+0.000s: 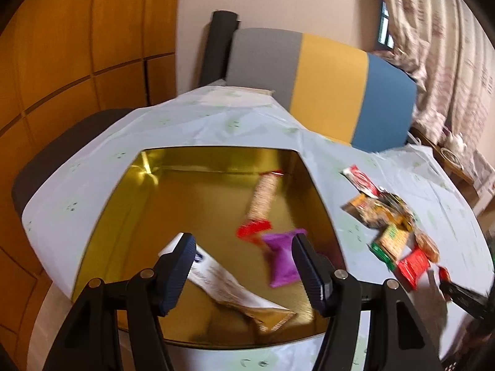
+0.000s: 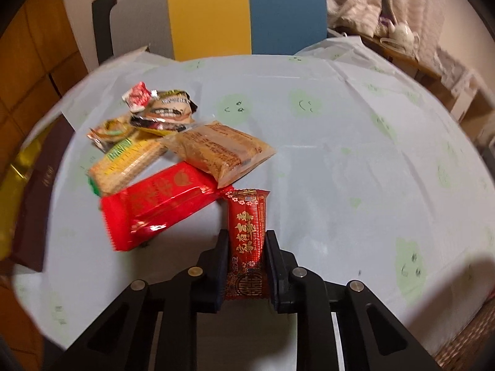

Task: Organize snacks
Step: 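Carry the small red packet to the gold tray and open the right gripper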

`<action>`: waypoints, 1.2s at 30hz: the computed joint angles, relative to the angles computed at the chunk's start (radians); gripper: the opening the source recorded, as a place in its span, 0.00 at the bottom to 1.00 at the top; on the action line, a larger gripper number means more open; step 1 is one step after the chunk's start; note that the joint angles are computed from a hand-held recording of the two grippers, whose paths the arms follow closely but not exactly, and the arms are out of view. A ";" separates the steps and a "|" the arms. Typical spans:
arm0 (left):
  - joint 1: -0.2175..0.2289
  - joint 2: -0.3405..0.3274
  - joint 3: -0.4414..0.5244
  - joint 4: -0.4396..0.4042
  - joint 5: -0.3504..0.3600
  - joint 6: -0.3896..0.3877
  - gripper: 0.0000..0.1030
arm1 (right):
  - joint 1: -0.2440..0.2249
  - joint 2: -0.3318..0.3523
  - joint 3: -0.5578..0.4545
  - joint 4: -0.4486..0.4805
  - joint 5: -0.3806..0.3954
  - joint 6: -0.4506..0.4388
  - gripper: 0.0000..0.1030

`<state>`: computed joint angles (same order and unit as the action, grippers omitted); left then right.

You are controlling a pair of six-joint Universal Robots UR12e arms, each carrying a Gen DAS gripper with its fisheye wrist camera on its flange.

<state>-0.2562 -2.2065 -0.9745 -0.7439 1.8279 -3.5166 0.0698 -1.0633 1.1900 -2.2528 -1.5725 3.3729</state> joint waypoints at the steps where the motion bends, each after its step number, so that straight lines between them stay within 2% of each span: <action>1: 0.003 0.003 -0.005 0.003 0.006 -0.009 0.64 | -0.005 -0.009 0.010 -0.011 0.034 0.006 0.21; 7: 0.024 0.027 -0.049 0.020 0.017 -0.054 0.64 | 0.000 -0.015 -0.004 -0.062 0.225 -0.029 0.21; 12: 0.031 0.042 -0.072 0.043 0.018 -0.077 0.64 | 0.048 0.044 -0.118 -0.046 0.365 -0.118 0.21; 16: 0.034 0.053 -0.091 0.051 0.024 -0.083 0.64 | 0.095 0.115 -0.245 0.028 0.441 -0.191 0.21; 21: 0.038 0.063 -0.112 0.041 0.018 -0.090 0.65 | 0.140 0.185 -0.362 0.097 0.465 -0.275 0.24; 25: 0.038 0.069 -0.122 0.044 0.014 -0.084 0.65 | 0.158 0.207 -0.385 0.101 0.423 -0.292 0.31; 27: 0.037 0.069 -0.125 0.048 0.012 -0.077 0.65 | 0.153 0.206 -0.379 0.101 0.427 -0.283 0.34; 28: 0.037 0.069 -0.124 0.046 0.010 -0.077 0.65 | 0.151 0.199 -0.363 0.090 0.418 -0.278 0.39; 32: 0.035 0.067 -0.122 0.051 -0.004 -0.078 0.65 | 0.138 0.164 -0.300 0.032 0.387 -0.268 0.45; 33: 0.033 0.066 -0.121 0.056 -0.007 -0.074 0.65 | 0.135 0.156 -0.286 0.017 0.372 -0.259 0.50; 34: 0.032 0.066 -0.121 0.059 -0.012 -0.070 0.66 | 0.129 0.147 -0.272 0.004 0.363 -0.252 0.55; 36: 0.031 0.065 -0.119 0.062 -0.023 -0.063 0.71 | 0.118 0.132 -0.245 -0.020 0.346 -0.240 0.56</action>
<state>-0.2249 -2.1412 -1.0932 -0.6823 1.8044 -3.5799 0.1882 -0.9308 0.9446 -2.2726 -1.2268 3.1333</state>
